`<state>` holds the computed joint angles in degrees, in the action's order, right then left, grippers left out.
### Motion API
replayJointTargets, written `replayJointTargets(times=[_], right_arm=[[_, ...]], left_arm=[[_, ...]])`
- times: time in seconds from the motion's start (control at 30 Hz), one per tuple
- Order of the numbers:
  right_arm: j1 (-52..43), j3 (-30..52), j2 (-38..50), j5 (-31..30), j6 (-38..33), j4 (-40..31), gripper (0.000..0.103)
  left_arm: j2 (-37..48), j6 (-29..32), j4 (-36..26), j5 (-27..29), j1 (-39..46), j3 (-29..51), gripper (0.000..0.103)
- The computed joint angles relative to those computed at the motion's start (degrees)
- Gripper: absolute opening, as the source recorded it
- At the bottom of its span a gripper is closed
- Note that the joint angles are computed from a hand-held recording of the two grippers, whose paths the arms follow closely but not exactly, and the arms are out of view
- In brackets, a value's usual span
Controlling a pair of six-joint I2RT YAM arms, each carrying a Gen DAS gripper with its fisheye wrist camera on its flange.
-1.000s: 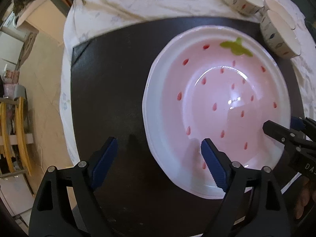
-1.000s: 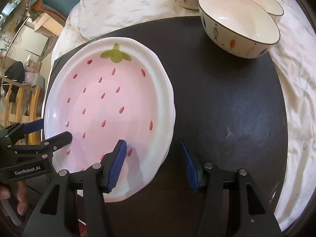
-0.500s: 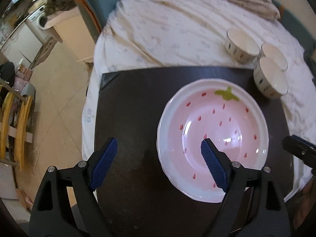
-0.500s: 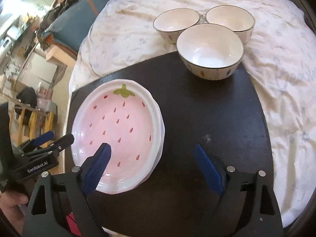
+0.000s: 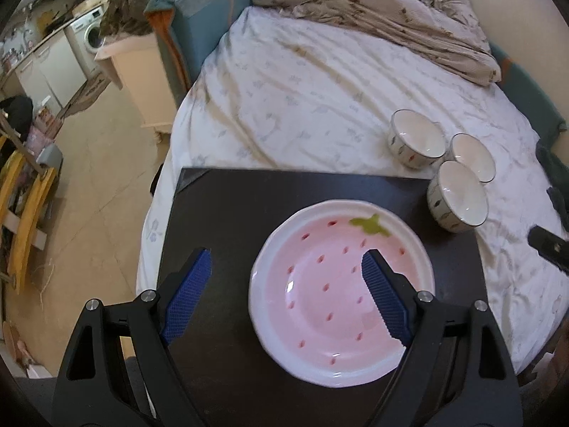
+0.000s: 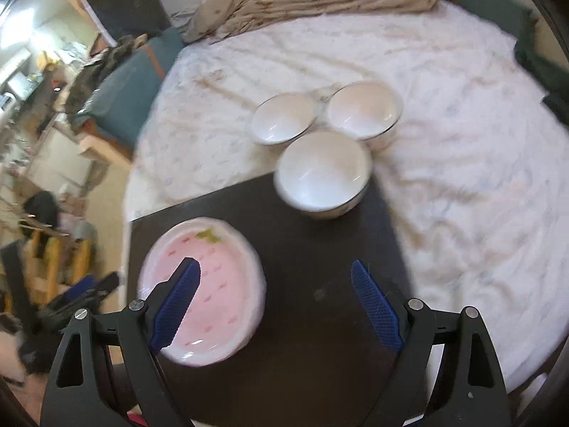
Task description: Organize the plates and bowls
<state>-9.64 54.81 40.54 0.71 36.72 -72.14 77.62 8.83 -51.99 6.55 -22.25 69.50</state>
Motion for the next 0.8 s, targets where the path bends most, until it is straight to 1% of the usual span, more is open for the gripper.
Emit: replayJointTargets(times=[0.07, 0.13, 0.17, 0.23, 0.27, 0.33, 0.4, 0.47, 0.53, 0.7, 0.8], right_arm=[[-6.9, 0.6, 0.9, -1.9, -5.9, -0.4, 0.090], [-11.5, 1.4, 2.7, -2.0, -9.6, 0.1, 0.089], [-13.6, 1.5, 3.0, -2.2, -11.4, 0.9, 0.089], [-19.1, 1.4, 2.7, -4.7, -16.5, 3.1, 0.089], [-20.8, 1.4, 2.8, -4.9, -18.4, 4.1, 0.089], [-22.9, 1.4, 3.8, -3.6, -20.5, 5.0, 0.089], [-26.8, 0.5, 5.4, -3.7, -22.6, 5.4, 0.089], [-31.6, -1.2, 6.2, -6.4, -24.6, 6.1, 0.089], [-36.9, -2.4, 8.2, -10.6, -27.2, 6.4, 0.089], [-47.2, -2.6, 13.6, -18.9, -29.9, 7.5, 0.090], [-51.0, -3.0, 18.0, -23.6, -29.9, 8.2, 0.090]], left_arm=[[0.6, -1.0, -0.3, -1.3, -2.6, 1.2, 0.084], [1.7, -2.3, -0.6, -2.2, -4.7, 2.5, 0.084], [2.2, -3.0, -0.9, -2.3, -5.5, 3.3, 0.084], [3.1, -4.8, -0.1, -3.1, -7.0, 4.2, 0.084], [3.4, -6.7, 1.4, -3.8, -8.0, 4.2, 0.084], [4.5, -8.5, 2.7, -3.8, -9.3, 4.9, 0.084], [7.5, -9.4, 2.2, -4.9, -11.3, 7.2, 0.084], [11.8, -10.8, 0.0, -6.3, -13.5, 10.8, 0.084], [14.7, -12.4, -0.7, -5.9, -14.8, 13.2, 0.084], [20.7, -15.2, -1.2, -5.3, -17.8, 17.9, 0.084], [25.9, -16.6, -4.0, -4.0, -19.2, 22.8, 0.084]])
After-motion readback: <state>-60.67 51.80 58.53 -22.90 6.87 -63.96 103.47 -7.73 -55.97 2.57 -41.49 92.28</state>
